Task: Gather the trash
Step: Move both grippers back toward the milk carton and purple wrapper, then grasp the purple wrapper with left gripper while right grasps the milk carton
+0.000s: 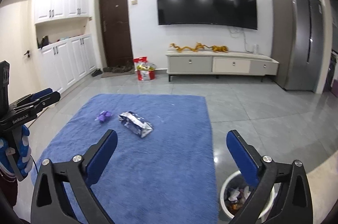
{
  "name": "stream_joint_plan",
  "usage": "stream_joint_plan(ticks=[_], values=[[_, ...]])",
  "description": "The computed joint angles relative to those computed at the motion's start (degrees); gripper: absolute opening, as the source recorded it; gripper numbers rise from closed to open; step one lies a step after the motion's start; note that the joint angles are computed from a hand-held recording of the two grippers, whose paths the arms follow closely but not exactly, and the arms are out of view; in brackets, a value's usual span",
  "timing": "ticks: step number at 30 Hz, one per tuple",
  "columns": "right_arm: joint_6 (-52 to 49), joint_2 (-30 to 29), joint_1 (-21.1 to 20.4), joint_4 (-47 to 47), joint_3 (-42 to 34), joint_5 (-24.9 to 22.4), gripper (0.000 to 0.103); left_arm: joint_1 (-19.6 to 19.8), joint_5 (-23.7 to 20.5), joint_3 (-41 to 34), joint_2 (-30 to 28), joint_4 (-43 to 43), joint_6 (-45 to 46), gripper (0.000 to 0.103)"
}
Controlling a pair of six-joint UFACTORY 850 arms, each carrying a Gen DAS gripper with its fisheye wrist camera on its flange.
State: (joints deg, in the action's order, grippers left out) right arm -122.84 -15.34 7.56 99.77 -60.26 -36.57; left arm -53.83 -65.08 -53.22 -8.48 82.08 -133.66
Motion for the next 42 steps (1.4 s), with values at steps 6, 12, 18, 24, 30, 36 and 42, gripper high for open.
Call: stream_joint_plan(ticks=[6,12,18,24,30,36,42], values=[[-1.01,-0.77,3.15,-0.14,-0.91,-0.16,0.103,0.71,-0.33,2.62,1.56,-0.51,-0.38,0.067],[-6.63,-2.65,5.78,2.99,-2.34,-2.86,0.103,3.77,2.72,2.78,1.31,-2.22,1.66,0.067],[-0.55,-7.55,8.14,-3.94,-7.64,-1.09,0.103,8.33,5.56,6.45,3.3,-2.23,-1.62,0.07],[7.09,-13.55,10.88,-12.55,-13.57,0.97,0.103,12.48,9.55,10.84,5.32,-1.62,-6.09,0.076],[17.65,-21.12,13.24,-24.26,-21.79,1.47,0.103,19.5,20.32,11.69,3.57,1.21,-6.13,0.077],[31.51,-31.56,16.04,-38.35,-34.9,-0.87,0.103,26.78,33.63,6.72,-4.35,3.47,-3.35,0.077],[40.8,-38.97,18.96,-47.32,-44.45,-0.46,0.103,30.07,37.04,0.81,-11.67,-0.5,1.61,0.077]])
